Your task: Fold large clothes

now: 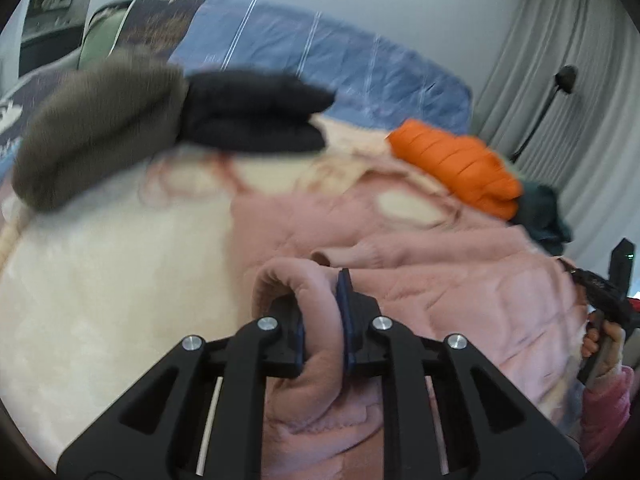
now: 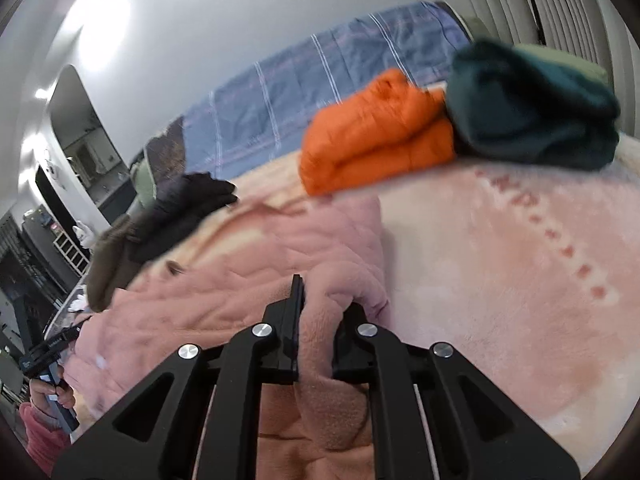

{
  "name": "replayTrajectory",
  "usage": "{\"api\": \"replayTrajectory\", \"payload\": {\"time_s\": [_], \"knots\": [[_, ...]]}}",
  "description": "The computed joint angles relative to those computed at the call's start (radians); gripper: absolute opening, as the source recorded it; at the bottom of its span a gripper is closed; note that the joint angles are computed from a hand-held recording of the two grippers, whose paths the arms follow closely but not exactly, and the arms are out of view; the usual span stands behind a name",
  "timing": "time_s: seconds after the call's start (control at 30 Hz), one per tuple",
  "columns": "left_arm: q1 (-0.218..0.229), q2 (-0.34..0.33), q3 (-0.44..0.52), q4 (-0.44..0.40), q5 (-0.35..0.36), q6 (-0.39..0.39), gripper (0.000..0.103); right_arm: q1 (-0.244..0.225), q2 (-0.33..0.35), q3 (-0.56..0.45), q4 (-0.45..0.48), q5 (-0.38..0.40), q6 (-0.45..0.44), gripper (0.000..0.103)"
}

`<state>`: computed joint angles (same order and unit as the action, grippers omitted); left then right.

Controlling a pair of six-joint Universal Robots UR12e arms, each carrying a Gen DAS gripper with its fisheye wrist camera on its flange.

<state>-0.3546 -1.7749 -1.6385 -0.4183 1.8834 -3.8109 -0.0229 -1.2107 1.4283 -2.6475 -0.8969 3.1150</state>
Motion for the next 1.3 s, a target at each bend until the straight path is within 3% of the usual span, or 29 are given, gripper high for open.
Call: {"api": "replayTrajectory", "payload": {"time_s": [0.17, 0.33, 0.4, 0.43, 0.5, 0.53, 0.57, 0.67, 0.87, 0.93, 1.1, 1.17, 1.3], "knots": [[-0.01, 0.002, -0.009, 0.026, 0.022, 0.032, 0.016, 0.008, -0.013, 0.015, -0.02, -0.029, -0.068, 0.014], [-0.021, 0.018, -0.021, 0.05, 0.029, 0.011, 0.024, -0.015, -0.039, 0.03, 0.006, 0.05, -0.044, 0.027], [-0.025, 0.032, -0.034, 0.081, 0.019, -0.002, 0.033, -0.03, -0.058, 0.043, 0.036, 0.103, -0.046, 0.045], [-0.029, 0.037, -0.038, 0.091, 0.017, -0.002, 0.04, -0.036, -0.069, 0.051, 0.047, 0.121, -0.056, 0.048], [-0.042, 0.049, -0.041, 0.094, 0.029, 0.015, 0.062, -0.041, -0.094, 0.074, 0.05, 0.12, -0.082, 0.059], [-0.052, 0.052, -0.037, 0.085, 0.05, 0.026, 0.08, -0.043, -0.11, 0.092, 0.037, 0.105, -0.098, 0.065], [-0.067, 0.055, -0.037, 0.088, 0.079, 0.053, 0.081, -0.046, -0.123, 0.107, 0.022, 0.093, -0.111, 0.071], [-0.091, 0.066, -0.04, 0.079, 0.088, 0.115, 0.081, -0.057, -0.159, 0.148, 0.019, 0.068, -0.153, 0.072], [-0.118, 0.105, -0.087, 0.054, 0.094, 0.068, 0.081, -0.096, -0.205, 0.216, 0.051, 0.088, -0.146, 0.072], [-0.116, 0.116, -0.106, 0.061, 0.068, 0.044, 0.079, -0.104, -0.206, 0.218, 0.092, 0.117, -0.16, 0.068], [-0.097, 0.125, -0.118, 0.066, -0.063, 0.037, 0.04, -0.089, -0.206, 0.2, 0.155, 0.137, -0.253, 0.016], [-0.091, 0.119, -0.106, 0.052, -0.097, 0.045, 0.016, -0.084, -0.202, 0.195, 0.112, 0.142, -0.228, 0.012], [-0.085, 0.111, -0.085, 0.126, -0.103, 0.047, 0.012, -0.095, -0.175, 0.154, 0.021, 0.242, -0.102, 0.011]]}}
